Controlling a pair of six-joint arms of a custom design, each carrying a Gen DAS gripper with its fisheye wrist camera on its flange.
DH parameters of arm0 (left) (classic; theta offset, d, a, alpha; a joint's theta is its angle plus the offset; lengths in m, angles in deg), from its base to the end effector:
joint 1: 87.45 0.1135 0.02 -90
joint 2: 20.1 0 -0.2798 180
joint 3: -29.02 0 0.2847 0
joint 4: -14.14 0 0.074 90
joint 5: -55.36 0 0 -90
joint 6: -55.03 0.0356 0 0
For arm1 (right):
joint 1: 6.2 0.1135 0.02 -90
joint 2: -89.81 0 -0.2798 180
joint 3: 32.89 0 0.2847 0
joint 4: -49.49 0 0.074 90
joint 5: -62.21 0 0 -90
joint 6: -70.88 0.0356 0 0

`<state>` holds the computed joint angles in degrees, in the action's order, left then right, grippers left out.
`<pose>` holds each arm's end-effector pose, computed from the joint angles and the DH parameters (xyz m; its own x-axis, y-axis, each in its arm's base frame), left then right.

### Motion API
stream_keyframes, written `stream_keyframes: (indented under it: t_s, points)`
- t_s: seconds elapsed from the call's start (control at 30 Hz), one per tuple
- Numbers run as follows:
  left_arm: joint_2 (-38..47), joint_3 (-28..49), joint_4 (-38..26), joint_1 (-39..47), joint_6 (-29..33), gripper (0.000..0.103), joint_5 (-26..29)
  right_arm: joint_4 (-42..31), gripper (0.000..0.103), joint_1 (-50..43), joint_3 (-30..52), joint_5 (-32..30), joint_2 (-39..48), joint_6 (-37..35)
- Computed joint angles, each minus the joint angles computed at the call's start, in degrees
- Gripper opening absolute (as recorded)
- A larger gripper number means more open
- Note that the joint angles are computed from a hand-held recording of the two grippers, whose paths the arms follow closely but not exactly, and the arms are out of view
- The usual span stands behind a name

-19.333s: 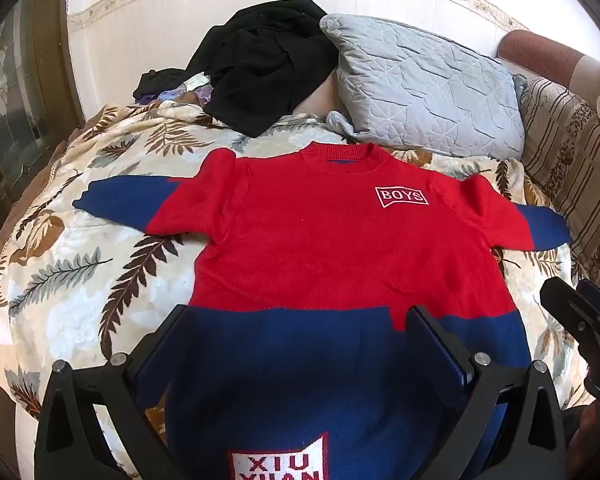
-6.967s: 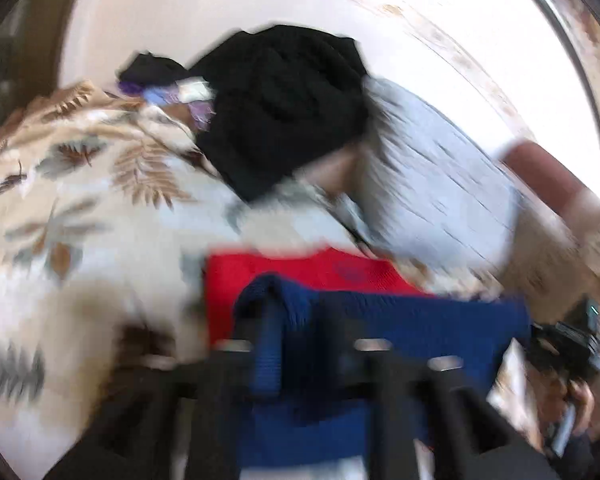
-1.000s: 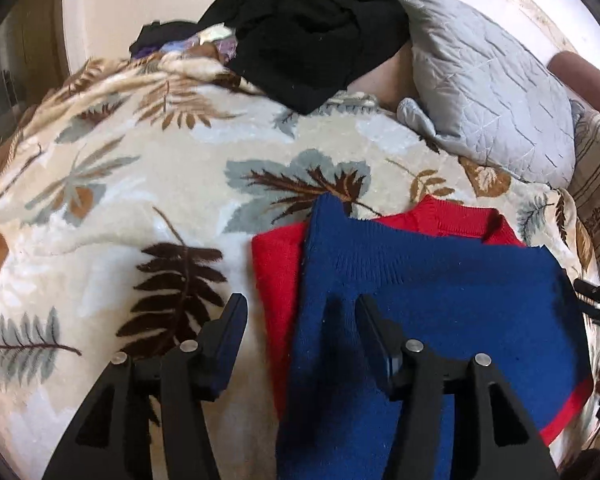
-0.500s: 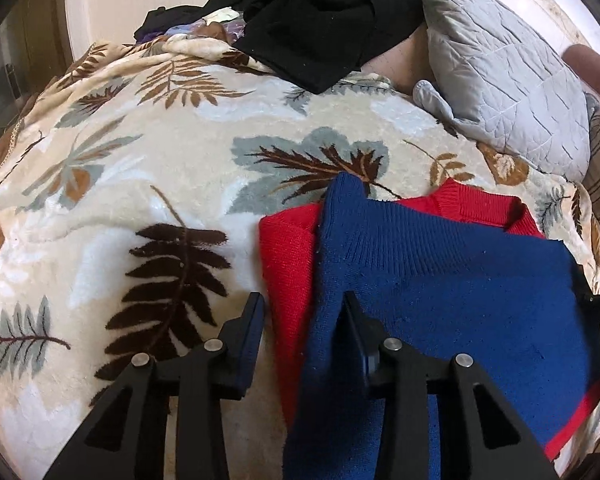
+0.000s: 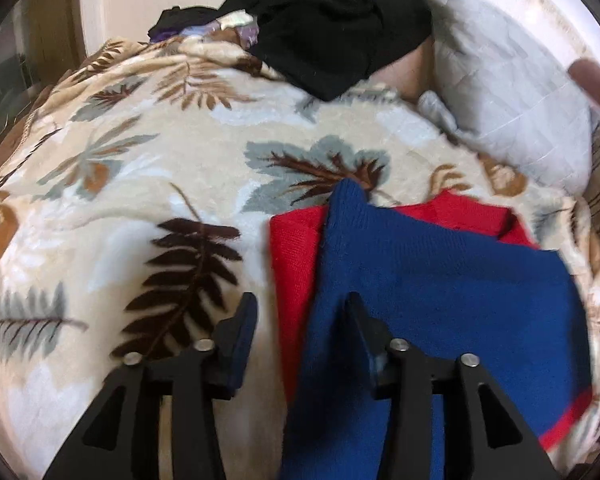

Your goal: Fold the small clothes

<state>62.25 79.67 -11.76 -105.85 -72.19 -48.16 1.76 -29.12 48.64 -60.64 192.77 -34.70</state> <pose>0.2713 -0.0815 0.1495 -0.7517 -0.3697 -0.5461 -0.3349 0.9274 -0.1669 0.3619 -0.1320 0.1850 -0.8693 0.1226 -0.4788 -0.0873 0.9155 0.3928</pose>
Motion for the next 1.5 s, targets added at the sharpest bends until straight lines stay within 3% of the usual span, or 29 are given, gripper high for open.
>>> stream_keyframes:
  t_s: [0.1, 0.2, 0.27, 0.3, 0.33, 0.4, 0.6, 0.7, 1.07, 1.1, 1.13, 1.2, 1.37, 1.4, 1.43, 1.47, 1.5]
  points:
    - [-12.9, -7.0, -2.5, -5.3, -4.3, 0.072, -2.0, -5.8, 0.069, -2.7, -5.3, -8.7, -5.7, -5.6]
    - [-19.8, -11.8, -5.5, -10.9, -9.3, 0.073, -2.4, -12.6, 0.072, -5.8, -10.1, -15.2, -6.9, -11.3]
    - [-20.7, -14.8, -4.9, -13.2, -12.7, 0.073, -1.2, -12.8, 0.072, -6.4, -12.7, -15.5, -5.1, -13.1]
    - [-18.2, -15.1, -4.2, -13.5, -13.2, 0.069, -1.3, -10.6, 0.072, -6.5, -13.7, -13.7, -4.2, -12.1]
    - [-14.6, -14.6, -4.6, -13.6, -14.0, 0.04, -1.7, -7.4, 0.072, -6.8, -14.7, -10.8, -3.3, -9.1]
    - [-15.7, -15.6, -4.3, -13.3, -14.5, 0.039, -1.9, -7.1, 0.063, -10.1, -14.0, -12.0, -0.1, -6.3]
    - [-17.0, -11.7, -12.7, -18.4, -19.5, 0.037, -7.4, -14.0, 0.07, -17.2, -16.0, -13.2, -5.0, -13.4]
    - [-17.2, -11.1, -14.6, -20.7, -21.4, 0.046, -9.2, -15.8, 0.07, -17.6, -16.0, -12.1, -2.7, -15.0]
    - [-17.6, -8.3, -19.3, -25.1, -24.0, 0.055, -13.9, -4.7, 0.071, -13.8, -14.8, -16.4, 1.8, 2.0]
    - [-17.4, -8.0, -19.3, -25.3, -23.8, 0.056, -14.1, -3.4, 0.068, -13.5, -14.7, -16.1, 1.8, 3.2]
    - [-16.8, -7.6, -19.4, -25.5, -23.8, 0.056, -14.4, -2.1, 0.053, -12.9, -14.7, -15.2, 1.9, 4.2]
    - [-15.8, -7.1, -19.3, -25.8, -23.7, 0.056, -14.5, -0.1, 0.01, -11.1, -14.8, -10.1, 1.3, 4.4]
    - [-13.6, -5.5, -19.9, -26.4, -23.1, 0.056, -15.6, 3.9, 0.009, -11.3, -18.9, -3.4, -4.9, 2.8]
    - [-13.6, -5.5, -19.8, -26.2, -22.8, 0.056, -15.6, 4.0, 0.012, -12.5, -18.3, -2.7, -3.6, 3.1]
    - [-13.6, -5.4, -19.6, -25.9, -22.5, 0.056, -15.5, 2.1, 0.021, -13.6, -16.8, -4.8, -1.5, 2.1]
    - [-13.4, -5.2, -19.3, -25.7, -22.1, 0.056, -15.5, -0.4, 0.024, -15.2, -15.2, -6.9, 0.0, 0.2]
    - [-12.8, -4.9, -19.0, -25.5, -21.5, 0.056, -15.6, -1.1, 0.034, -16.3, -14.8, -7.1, -0.4, -1.0]
